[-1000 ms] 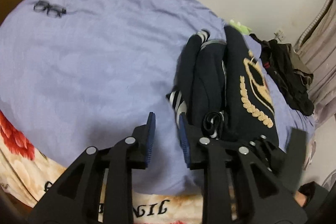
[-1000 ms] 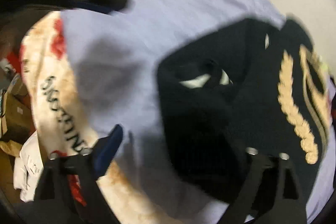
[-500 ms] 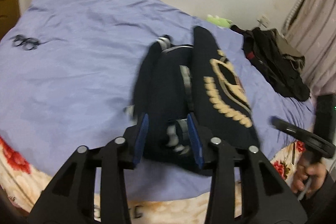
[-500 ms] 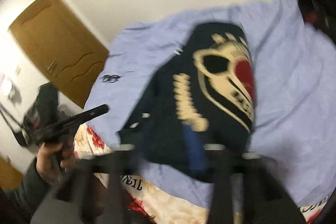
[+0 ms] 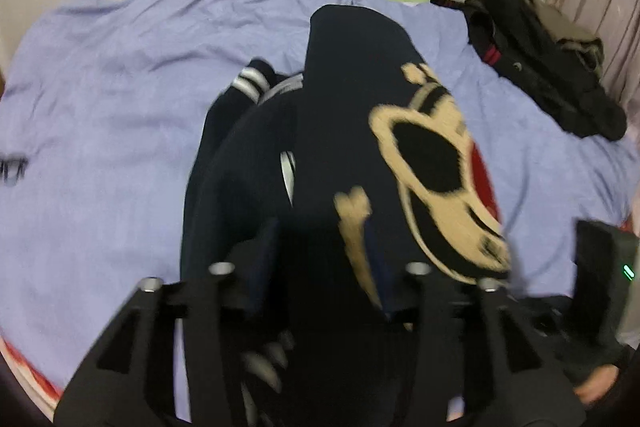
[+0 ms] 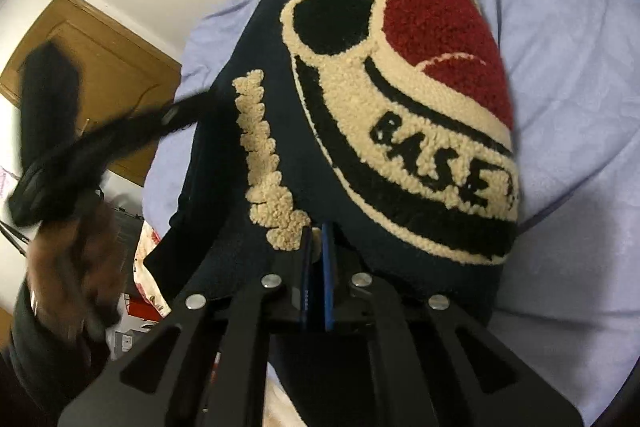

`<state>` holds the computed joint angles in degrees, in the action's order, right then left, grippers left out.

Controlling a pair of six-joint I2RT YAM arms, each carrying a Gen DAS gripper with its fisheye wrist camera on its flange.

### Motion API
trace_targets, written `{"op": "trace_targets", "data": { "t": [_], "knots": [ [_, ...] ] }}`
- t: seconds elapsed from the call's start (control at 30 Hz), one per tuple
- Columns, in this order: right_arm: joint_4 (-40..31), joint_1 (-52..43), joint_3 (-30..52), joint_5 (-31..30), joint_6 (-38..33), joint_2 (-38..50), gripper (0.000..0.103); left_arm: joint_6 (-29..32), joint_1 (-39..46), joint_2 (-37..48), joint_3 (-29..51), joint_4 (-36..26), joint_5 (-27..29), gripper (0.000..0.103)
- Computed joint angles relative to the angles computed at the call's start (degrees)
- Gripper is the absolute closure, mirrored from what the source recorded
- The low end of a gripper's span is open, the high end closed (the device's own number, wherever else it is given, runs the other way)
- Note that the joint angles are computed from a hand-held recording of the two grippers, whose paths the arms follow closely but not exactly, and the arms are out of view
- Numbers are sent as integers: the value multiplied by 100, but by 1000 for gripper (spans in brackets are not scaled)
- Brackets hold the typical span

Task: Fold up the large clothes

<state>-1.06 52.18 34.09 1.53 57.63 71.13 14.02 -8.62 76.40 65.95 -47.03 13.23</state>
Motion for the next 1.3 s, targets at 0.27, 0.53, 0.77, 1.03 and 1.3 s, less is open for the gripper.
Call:
{"op": "trace_targets", "data": {
  "t": [0.27,0.53,0.77,1.03,1.3],
  "knots": [
    [291,82,-260,161,-138,-194,99,549,-440,1683,1364,184,-503,29],
    [-279,674,-325,777,108,-832,97,310,-324,2913,2676,-425,287,28],
    [-297,924,-199,1009,202,-678,94,389,-433,3178,2958,-734,548,74],
    [-478,1207,257,1502,-240,-946,72,916,-152,2580,3298,-1099,901,90],
    [-548,1365,243,1860,-205,-1115,63,1109,102,2116,3003,-875,274,91]
  ]
}}
